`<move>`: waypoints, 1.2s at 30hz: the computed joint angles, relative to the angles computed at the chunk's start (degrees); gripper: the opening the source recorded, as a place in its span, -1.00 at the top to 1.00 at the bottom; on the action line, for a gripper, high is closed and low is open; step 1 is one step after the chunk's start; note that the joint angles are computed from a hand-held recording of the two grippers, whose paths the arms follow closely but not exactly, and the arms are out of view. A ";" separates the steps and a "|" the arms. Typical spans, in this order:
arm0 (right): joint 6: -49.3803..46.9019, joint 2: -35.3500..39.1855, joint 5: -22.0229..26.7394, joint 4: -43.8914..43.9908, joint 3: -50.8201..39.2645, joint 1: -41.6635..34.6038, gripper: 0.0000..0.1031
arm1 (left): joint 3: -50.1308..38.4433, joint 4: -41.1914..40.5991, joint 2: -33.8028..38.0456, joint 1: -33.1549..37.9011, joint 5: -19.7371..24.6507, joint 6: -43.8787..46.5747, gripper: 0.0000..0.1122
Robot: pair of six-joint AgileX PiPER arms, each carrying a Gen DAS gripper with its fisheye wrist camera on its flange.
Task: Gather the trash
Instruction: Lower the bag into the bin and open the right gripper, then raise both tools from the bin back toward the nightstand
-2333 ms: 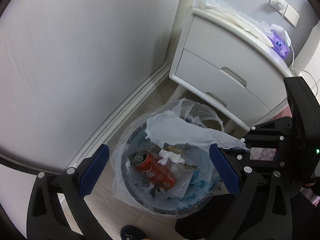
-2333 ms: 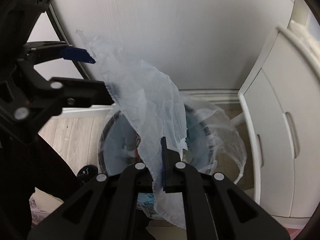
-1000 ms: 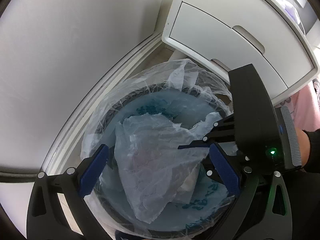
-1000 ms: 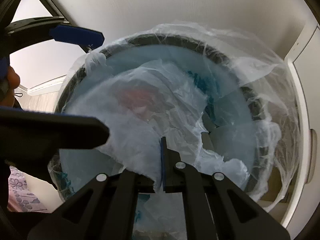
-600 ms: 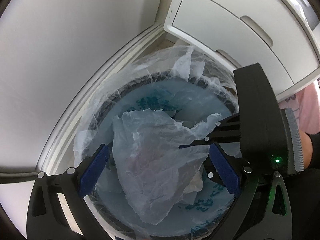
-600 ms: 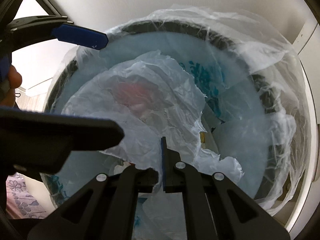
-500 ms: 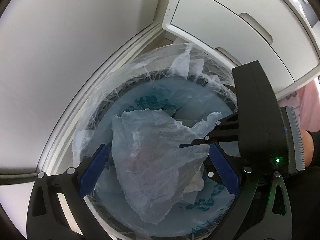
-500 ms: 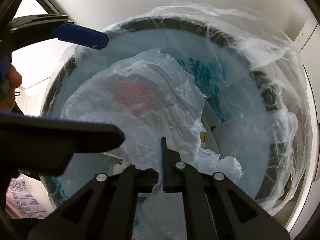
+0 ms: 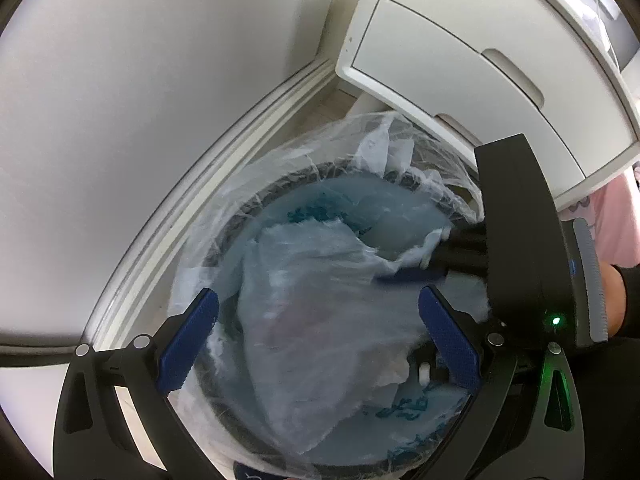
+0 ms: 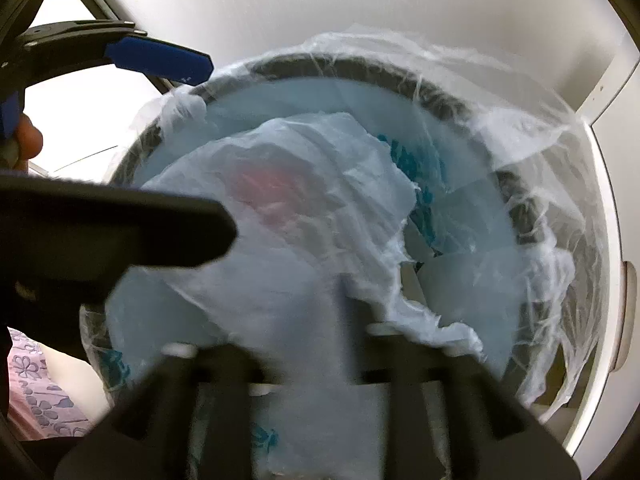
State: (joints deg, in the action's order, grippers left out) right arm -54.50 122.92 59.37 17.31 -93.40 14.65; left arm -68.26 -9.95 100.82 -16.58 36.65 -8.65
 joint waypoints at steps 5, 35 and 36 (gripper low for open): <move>-2.39 -1.08 4.14 1.41 -1.83 0.01 -0.35 | 1.17 0.82 -3.02 0.54 0.48 -1.42 -0.73; 4.30 -20.69 7.83 7.50 -10.14 -9.21 -0.86 | -21.10 16.38 -12.72 -9.17 17.12 -20.03 -0.73; 4.99 -21.12 7.72 7.36 -10.78 -9.44 -0.86 | -25.00 17.47 -11.36 -9.97 18.89 -19.85 -0.73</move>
State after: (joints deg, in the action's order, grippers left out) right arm -49.50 101.80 67.09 24.68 -104.18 5.20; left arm -93.26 7.52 89.46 -26.55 55.54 -28.50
